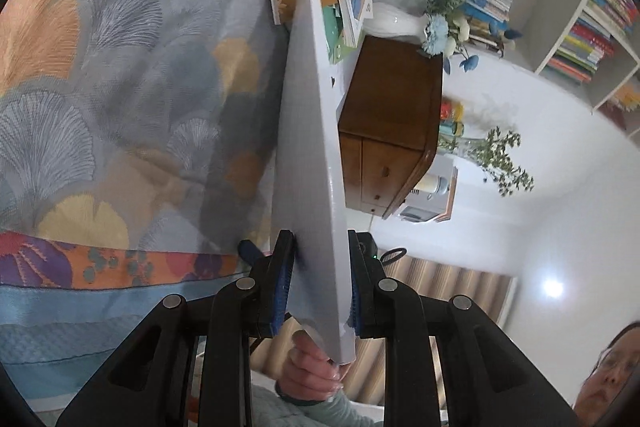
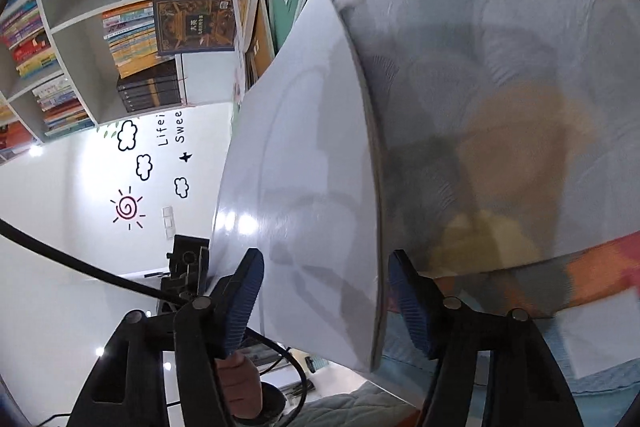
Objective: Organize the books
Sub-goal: 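Lift the white book with the left gripper and carry it upright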
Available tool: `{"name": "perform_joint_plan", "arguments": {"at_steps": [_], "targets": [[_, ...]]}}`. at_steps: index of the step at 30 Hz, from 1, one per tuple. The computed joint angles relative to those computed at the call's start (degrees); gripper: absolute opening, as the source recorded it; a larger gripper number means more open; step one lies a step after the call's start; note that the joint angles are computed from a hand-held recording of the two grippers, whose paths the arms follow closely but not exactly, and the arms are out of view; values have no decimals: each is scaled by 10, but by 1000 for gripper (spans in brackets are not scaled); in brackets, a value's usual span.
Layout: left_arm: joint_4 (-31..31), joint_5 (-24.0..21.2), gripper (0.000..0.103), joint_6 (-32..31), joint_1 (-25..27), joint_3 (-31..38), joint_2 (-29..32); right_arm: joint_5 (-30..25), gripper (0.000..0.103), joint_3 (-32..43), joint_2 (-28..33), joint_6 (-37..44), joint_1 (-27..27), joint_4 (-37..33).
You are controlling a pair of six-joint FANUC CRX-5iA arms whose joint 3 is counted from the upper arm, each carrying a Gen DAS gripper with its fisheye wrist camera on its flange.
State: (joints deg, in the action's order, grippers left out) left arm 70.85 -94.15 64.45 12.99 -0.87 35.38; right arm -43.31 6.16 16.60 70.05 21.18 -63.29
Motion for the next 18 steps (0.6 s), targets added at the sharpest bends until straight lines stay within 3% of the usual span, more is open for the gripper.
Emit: {"name": "perform_joint_plan", "arguments": {"at_steps": [5,8,10,12,18], "targets": [[-51,18,20,-10,5,22,-8,25,36,9,-14,-87,56,166],[-133,42,20,-33,6,54,-23,6,34,27,-11,-161,108,327],[-216,74,20,-61,-3,82,-48,-10,34,37,-8,-190,137,409],[-260,96,20,-90,-11,90,-69,-34,34,50,0,-215,164,490],[-310,130,20,-134,-18,92,-112,-99,34,93,20,-188,211,599]]}}
